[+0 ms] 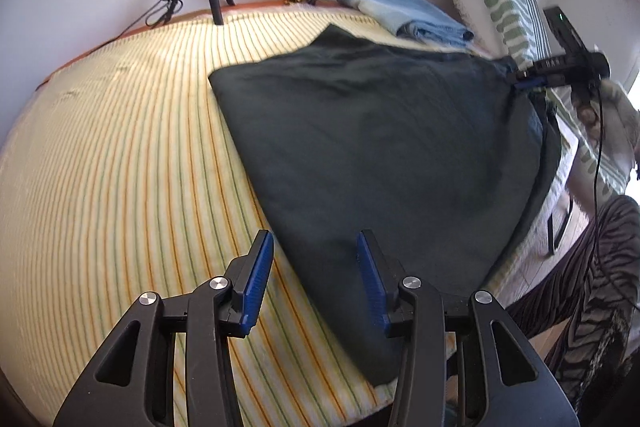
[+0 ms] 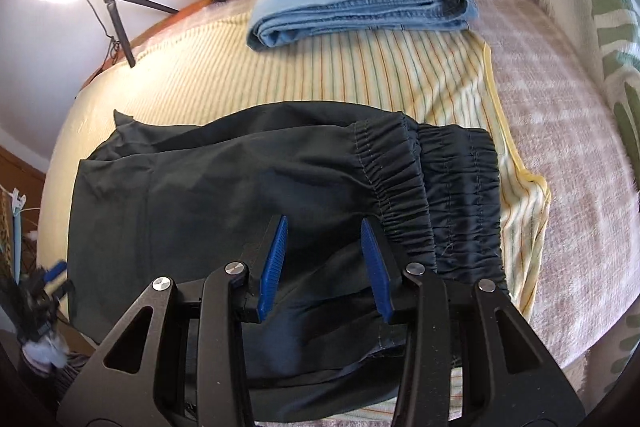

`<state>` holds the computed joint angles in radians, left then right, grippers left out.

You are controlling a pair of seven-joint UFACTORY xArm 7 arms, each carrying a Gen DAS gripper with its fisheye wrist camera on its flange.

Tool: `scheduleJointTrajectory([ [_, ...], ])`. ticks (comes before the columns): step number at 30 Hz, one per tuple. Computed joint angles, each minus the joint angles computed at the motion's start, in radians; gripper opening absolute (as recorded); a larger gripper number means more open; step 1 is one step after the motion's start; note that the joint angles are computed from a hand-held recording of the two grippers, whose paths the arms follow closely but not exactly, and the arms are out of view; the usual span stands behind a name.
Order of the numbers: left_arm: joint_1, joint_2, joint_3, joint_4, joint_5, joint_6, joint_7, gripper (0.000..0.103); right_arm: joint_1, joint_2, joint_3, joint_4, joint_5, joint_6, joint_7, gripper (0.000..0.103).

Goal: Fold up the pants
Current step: 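Open the right tool to release the waistband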

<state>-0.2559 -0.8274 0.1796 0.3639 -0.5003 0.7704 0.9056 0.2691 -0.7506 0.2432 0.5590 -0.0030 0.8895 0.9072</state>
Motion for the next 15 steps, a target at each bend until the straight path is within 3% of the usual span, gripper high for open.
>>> scheduleJointTrajectory([
  [6, 0.017, -0.075, -0.001, -0.046, 0.030, 0.014, 0.012, 0.042, -0.014, 0.070, 0.067, 0.125, -0.075, -0.002, 0.026, 0.040],
  [11, 0.021, -0.054, 0.017, -0.029, 0.024, 0.046, 0.002, 0.042, 0.020, 0.244, 0.070, 0.241, -0.091, -0.182, -0.019, 0.040],
  [15, 0.031, -0.045, 0.036, -0.016, 0.006, 0.093, 0.000, 0.042, 0.048, 0.428, 0.065, 0.324, -0.104, -0.312, -0.051, 0.033],
])
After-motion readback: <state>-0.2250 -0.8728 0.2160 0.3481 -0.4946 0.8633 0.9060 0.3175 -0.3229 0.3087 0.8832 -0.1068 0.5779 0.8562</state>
